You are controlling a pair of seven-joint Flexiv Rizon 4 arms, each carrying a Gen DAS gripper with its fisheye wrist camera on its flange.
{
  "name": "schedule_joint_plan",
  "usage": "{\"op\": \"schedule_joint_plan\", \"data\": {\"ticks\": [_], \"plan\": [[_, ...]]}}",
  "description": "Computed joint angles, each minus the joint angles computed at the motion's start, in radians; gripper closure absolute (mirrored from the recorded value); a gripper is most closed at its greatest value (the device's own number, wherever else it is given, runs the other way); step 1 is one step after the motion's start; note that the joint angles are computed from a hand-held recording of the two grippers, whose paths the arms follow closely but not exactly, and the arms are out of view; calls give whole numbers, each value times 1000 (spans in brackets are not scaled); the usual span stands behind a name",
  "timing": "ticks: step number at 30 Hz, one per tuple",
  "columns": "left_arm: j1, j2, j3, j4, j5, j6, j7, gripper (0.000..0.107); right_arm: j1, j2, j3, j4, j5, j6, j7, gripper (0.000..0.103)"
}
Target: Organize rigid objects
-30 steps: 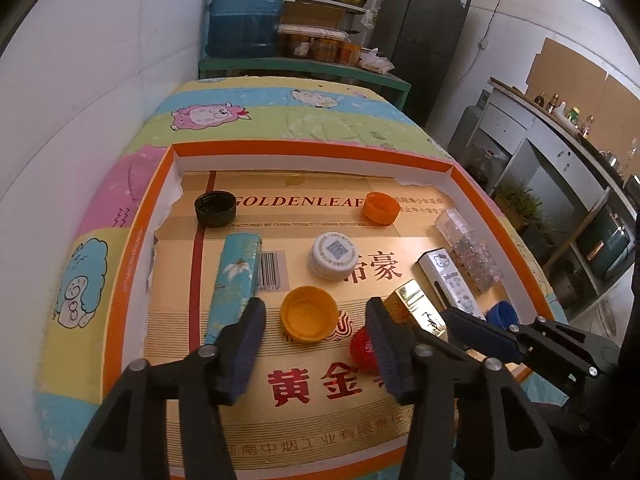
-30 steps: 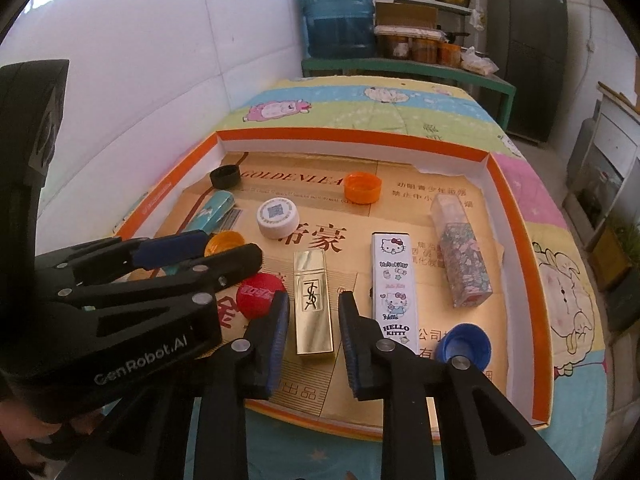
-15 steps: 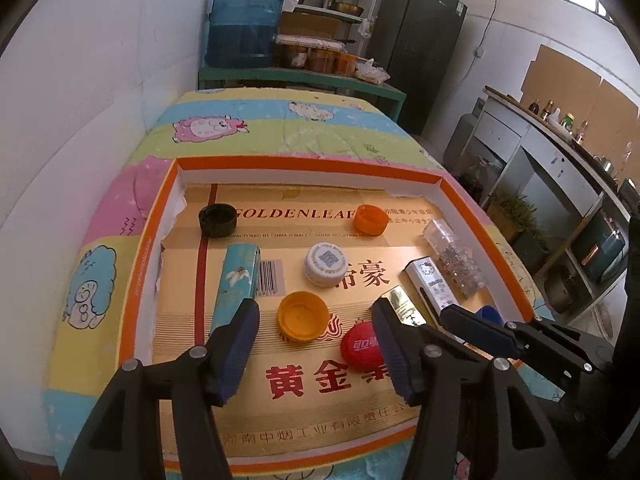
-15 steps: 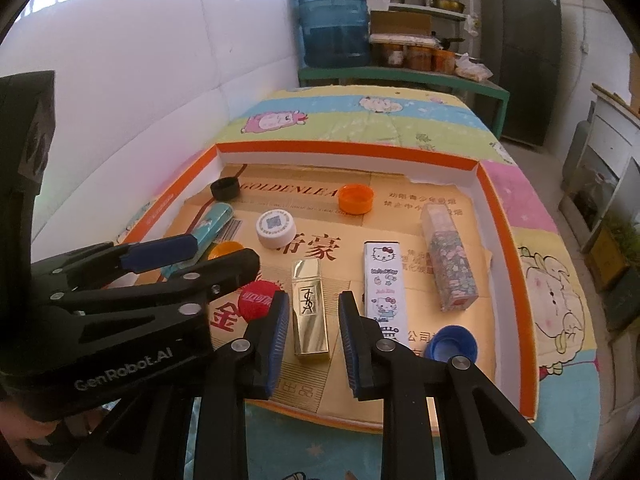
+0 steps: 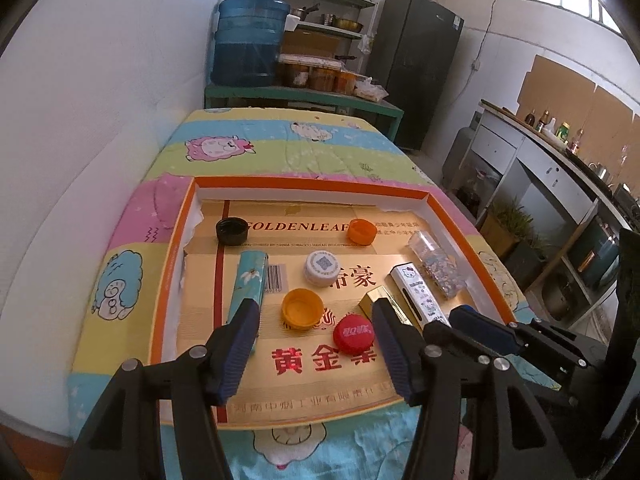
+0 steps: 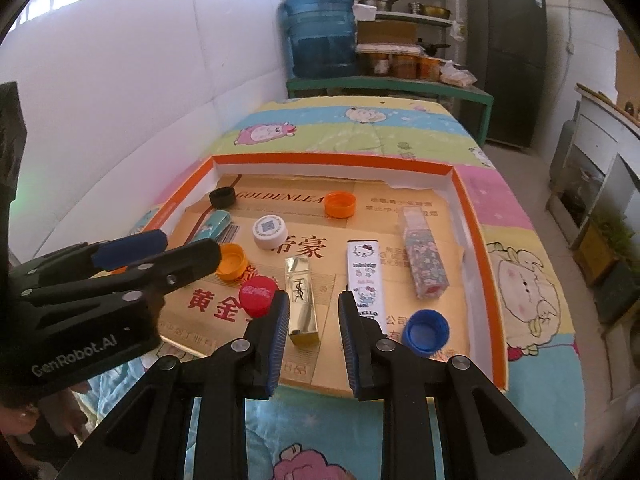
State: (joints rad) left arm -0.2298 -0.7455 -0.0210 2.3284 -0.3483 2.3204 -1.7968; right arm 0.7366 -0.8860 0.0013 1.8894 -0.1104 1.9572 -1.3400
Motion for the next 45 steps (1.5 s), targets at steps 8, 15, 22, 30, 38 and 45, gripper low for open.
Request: {"op": "schedule_joint_plan", "data": {"ticks": [8,15,22,30,38,45], "plan": [[-35,20,7,48,-25,49,-11,36,88,36,-75,57,99,42,-20,55],[-77,46,14,87,-77,83,-6,36,144,64,-116,95,175,54,-41,53],[-135,70,15,139,-160,134,-1,36,183,93,-134,140,243,77,-58,52],[-214,94,7,198,-277,187,17,36,238,129,-153,197,324,116,-93,52],[-275,112,-12,249,-372,233,16,36,278,164,-159,237,407,148,-125,52],[-323,127,-30,277,-456,259,26,36,351,190,-187,272,500,185,-180,52]]}}
